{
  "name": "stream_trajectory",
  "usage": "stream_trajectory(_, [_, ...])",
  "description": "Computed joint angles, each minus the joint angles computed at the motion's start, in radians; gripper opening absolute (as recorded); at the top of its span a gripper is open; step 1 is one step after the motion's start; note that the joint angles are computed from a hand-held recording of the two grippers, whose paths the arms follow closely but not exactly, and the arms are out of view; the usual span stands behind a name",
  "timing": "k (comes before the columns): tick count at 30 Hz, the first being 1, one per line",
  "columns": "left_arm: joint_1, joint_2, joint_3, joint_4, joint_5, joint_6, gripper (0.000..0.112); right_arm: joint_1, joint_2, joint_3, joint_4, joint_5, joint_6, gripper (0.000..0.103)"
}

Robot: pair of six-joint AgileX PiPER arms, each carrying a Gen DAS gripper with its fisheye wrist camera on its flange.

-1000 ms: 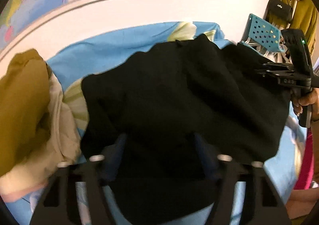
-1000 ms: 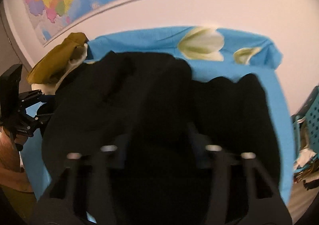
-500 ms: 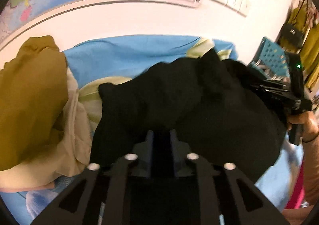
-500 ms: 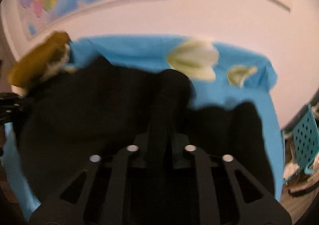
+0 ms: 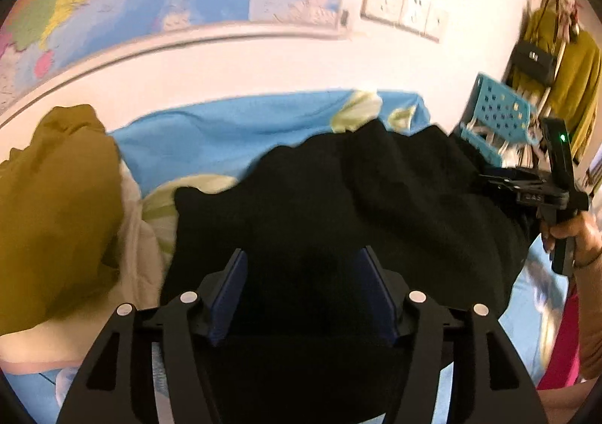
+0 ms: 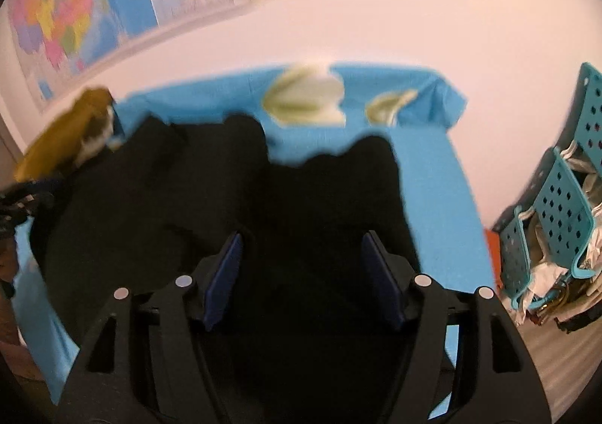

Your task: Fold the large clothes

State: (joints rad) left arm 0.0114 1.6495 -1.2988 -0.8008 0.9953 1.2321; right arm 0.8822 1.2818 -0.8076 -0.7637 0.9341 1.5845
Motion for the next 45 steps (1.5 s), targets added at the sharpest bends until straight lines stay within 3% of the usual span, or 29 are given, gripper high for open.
stream_trajectory(2, [-0.031,0.020,0.000,0.038,-0.018,-0.030,0.059,-0.039,-0.009,0.024,0.020,-0.078,-0.026,0.040])
stream_trajectory(4, [-0.055,0.041,-0.003,0.073,-0.041,-0.068,0.056,-0.056,-0.031,0.040,0.027,-0.130,-0.040,0.008])
stream_trajectory(7, [-0.064,0.063,-0.021,0.096,-0.057,-0.112,0.044,0.013,-0.066,0.029,-0.056,-0.048,0.049,0.006])
stream_trajectory(9, [-0.062,0.061,-0.026,0.101,-0.058,-0.125,0.041,0.081,-0.083,0.015,-0.122,0.056,0.132,0.004])
stream_trajectory(11, [-0.068,0.044,-0.012,0.105,-0.078,-0.127,0.041,0.070,-0.079,0.026,-0.132,0.064,0.148,0.004])
stream_trajectory(13, [-0.075,0.025,0.010,0.102,-0.098,-0.120,0.041,0.010,-0.064,0.042,-0.058,-0.021,0.100,0.004])
stream_trajectory(17, [-0.083,-0.008,0.050,0.092,-0.129,-0.099,0.042,0.073,-0.055,0.038,-0.096,0.047,0.167,0.012])
stream_trajectory(18, [-0.083,-0.012,0.054,0.089,-0.128,-0.096,0.044,0.102,-0.068,0.038,-0.121,0.069,0.207,0.023])
stream_trajectory(19, [-0.085,-0.013,0.055,0.089,-0.131,-0.097,0.045,0.138,-0.078,0.036,-0.148,0.105,0.250,0.041])
stream_trajectory(21, [-0.085,-0.022,0.062,0.085,-0.136,-0.094,0.049,0.215,-0.083,0.013,-0.205,0.195,0.313,0.062])
stream_trajectory(25, [-0.083,-0.039,0.079,0.071,-0.141,-0.081,0.054,0.308,-0.065,-0.041,-0.262,0.234,0.300,0.061])
stream_trajectory(28, [-0.081,-0.042,0.085,0.060,-0.138,-0.069,0.058,0.281,-0.009,-0.075,-0.238,0.156,0.229,0.060])
stream_trajectory(32, [-0.085,0.002,0.060,0.088,-0.149,-0.111,0.059,0.142,0.076,-0.064,-0.132,0.004,0.148,0.056])
stream_trajectory(34, [-0.072,0.037,0.028,0.087,-0.117,-0.134,0.062,0.067,0.076,-0.014,-0.098,-0.101,0.159,0.055])
stream_trajectory(36, [-0.065,0.050,0.014,0.095,-0.116,-0.163,0.063,0.050,0.054,0.025,-0.116,-0.146,0.221,0.053])
stream_trajectory(45, [-0.046,-0.063,0.107,0.040,-0.167,-0.089,0.067,0.289,0.011,-0.047,-0.218,0.155,0.338,0.060])
